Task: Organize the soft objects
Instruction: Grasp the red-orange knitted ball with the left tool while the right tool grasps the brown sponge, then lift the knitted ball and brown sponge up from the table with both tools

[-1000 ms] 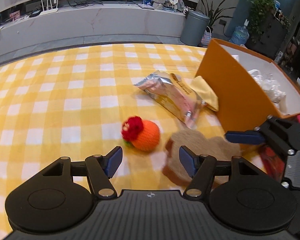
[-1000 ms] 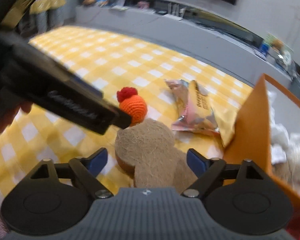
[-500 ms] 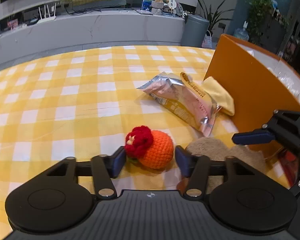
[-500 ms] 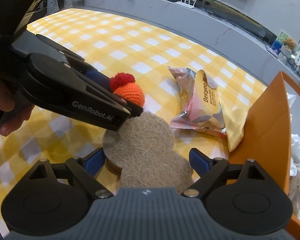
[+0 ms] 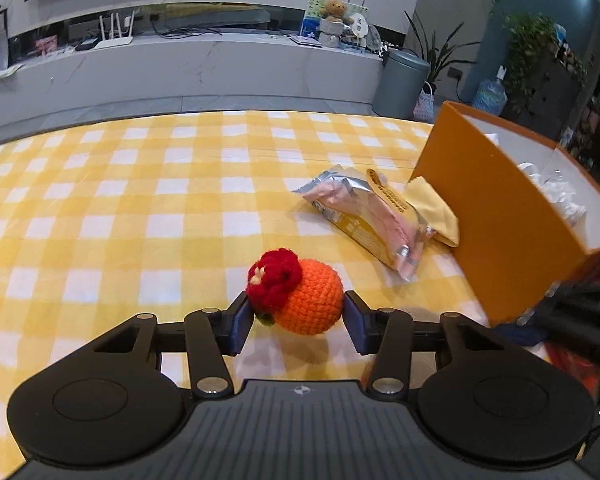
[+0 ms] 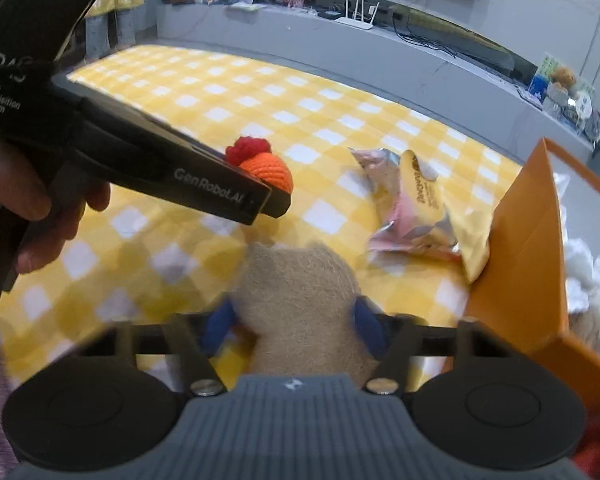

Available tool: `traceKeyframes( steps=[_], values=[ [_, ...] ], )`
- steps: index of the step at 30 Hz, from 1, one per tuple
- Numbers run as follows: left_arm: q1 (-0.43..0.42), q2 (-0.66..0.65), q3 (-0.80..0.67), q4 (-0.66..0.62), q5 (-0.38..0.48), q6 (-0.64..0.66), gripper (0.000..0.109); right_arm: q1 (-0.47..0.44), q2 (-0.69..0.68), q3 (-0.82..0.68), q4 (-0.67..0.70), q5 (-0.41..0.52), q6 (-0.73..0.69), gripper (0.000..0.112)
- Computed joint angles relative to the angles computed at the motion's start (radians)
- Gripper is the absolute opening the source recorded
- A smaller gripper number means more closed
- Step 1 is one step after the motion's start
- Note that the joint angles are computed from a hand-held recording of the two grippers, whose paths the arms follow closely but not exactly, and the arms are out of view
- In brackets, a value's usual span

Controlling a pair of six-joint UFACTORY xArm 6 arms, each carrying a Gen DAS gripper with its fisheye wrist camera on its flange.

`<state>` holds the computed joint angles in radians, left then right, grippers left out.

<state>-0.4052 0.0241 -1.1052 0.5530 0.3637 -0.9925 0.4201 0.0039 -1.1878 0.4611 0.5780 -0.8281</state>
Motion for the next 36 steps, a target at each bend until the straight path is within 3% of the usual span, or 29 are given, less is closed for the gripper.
traceKeyframes(
  steps=[2, 8, 12, 15, 20, 25, 30, 34, 36],
  values=[
    [-0.022, -0.034, 0.013, 0.019, 0.029, -0.029, 0.055, 0.012, -0.057, 0.058, -0.004, -0.053, 0.001, 0.024],
    [-0.105, -0.099, 0.034, 0.028, 0.124, -0.128, 0.055, -0.012, -0.164, 0.133, 0.049, -0.009, 0.023, 0.018],
    [-0.165, -0.172, 0.102, 0.078, 0.163, -0.274, 0.055, -0.033, -0.236, 0.178, 0.070, 0.000, 0.056, 0.014],
    [-0.203, -0.230, 0.153, 0.076, 0.178, -0.350, 0.055, -0.080, -0.279, 0.180, 0.125, 0.063, 0.111, 0.011],
    [-0.243, -0.229, 0.175, -0.014, 0.147, -0.269, 0.055, -0.184, -0.300, 0.151, 0.257, 0.229, 0.198, 0.007],
    [-0.238, -0.179, 0.185, -0.020, 0.018, -0.266, 0.055, -0.191, -0.331, 0.215, 0.309, 0.165, 0.154, 0.008],
    [-0.232, -0.147, 0.174, 0.070, -0.057, -0.329, 0.055, -0.199, -0.334, 0.220, 0.331, 0.164, 0.140, 0.013],
    [-0.235, -0.107, 0.145, 0.095, -0.084, -0.313, 0.055, -0.215, -0.323, 0.217, 0.352, 0.182, 0.174, 0.041],
    [-0.239, -0.085, 0.128, 0.064, -0.084, -0.283, 0.055, -0.209, -0.317, 0.221, 0.349, 0.166, 0.194, 0.046]
  ],
)
